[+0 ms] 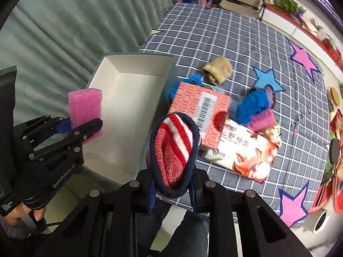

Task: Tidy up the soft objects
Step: 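Carry the pink sponge and red-striped sock over the white box with both tools, then open both tools to drop the sponge and sock into the white box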

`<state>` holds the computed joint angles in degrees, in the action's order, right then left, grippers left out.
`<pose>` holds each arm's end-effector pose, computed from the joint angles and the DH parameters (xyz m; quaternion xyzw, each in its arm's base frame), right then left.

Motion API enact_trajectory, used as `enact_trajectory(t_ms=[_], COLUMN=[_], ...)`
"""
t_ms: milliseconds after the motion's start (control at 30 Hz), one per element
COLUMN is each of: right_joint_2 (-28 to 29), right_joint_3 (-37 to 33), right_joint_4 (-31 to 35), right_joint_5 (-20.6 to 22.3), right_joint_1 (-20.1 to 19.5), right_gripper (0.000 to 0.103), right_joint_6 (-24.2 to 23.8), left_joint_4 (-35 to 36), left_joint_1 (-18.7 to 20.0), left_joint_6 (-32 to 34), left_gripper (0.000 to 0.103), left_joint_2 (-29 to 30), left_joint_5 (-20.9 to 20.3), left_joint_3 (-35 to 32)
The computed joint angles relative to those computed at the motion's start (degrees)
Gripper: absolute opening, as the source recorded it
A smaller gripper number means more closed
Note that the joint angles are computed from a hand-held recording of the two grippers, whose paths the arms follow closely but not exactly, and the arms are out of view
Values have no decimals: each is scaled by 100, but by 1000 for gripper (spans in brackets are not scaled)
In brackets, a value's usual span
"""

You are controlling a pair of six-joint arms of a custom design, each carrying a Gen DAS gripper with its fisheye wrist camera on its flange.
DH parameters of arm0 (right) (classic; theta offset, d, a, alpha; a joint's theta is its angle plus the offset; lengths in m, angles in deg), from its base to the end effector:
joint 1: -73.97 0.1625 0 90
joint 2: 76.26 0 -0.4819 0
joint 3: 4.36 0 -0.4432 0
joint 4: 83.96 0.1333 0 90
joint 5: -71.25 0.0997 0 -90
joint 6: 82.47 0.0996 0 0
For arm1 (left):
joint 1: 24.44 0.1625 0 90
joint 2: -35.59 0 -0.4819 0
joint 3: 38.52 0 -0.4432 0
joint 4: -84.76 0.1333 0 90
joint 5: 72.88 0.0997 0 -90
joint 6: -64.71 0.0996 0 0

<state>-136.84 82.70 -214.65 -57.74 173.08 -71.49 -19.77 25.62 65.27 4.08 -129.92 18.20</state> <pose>0.1883 -0.7284 0.3341 -0.0565 -0.9346 0.1726 0.3057 -0.4304 -0.8061 0.1250 0.3552 0.8866 -0.0111 0.2960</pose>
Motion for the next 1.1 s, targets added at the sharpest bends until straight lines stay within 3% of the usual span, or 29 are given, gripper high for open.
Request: enact_trajectory(t_ms=[667, 1033, 1067, 1100], right_joint_2=[815, 1319, 1338, 1347], right_joint_3=[-892, -1585, -1602, -1610], right_joint_4=[337, 829, 829, 823], right_joint_5=[510, 648, 671, 695], right_joint_1=[87, 51, 41, 31], right_gripper=[26, 26, 26, 26], right_joint_6=[-724, -832, -832, -845], left_joint_4=[385, 372, 324, 331], left_joint_1=[322, 417, 419, 425], left_joint_6=[-1124, -1247, -1202, -1168], left_gripper=[22, 23, 26, 37], left_joint_2=[-152, -111, -115, -95], left_joint_5=[514, 523, 522, 513], left_joint_3=[313, 342, 369, 355])
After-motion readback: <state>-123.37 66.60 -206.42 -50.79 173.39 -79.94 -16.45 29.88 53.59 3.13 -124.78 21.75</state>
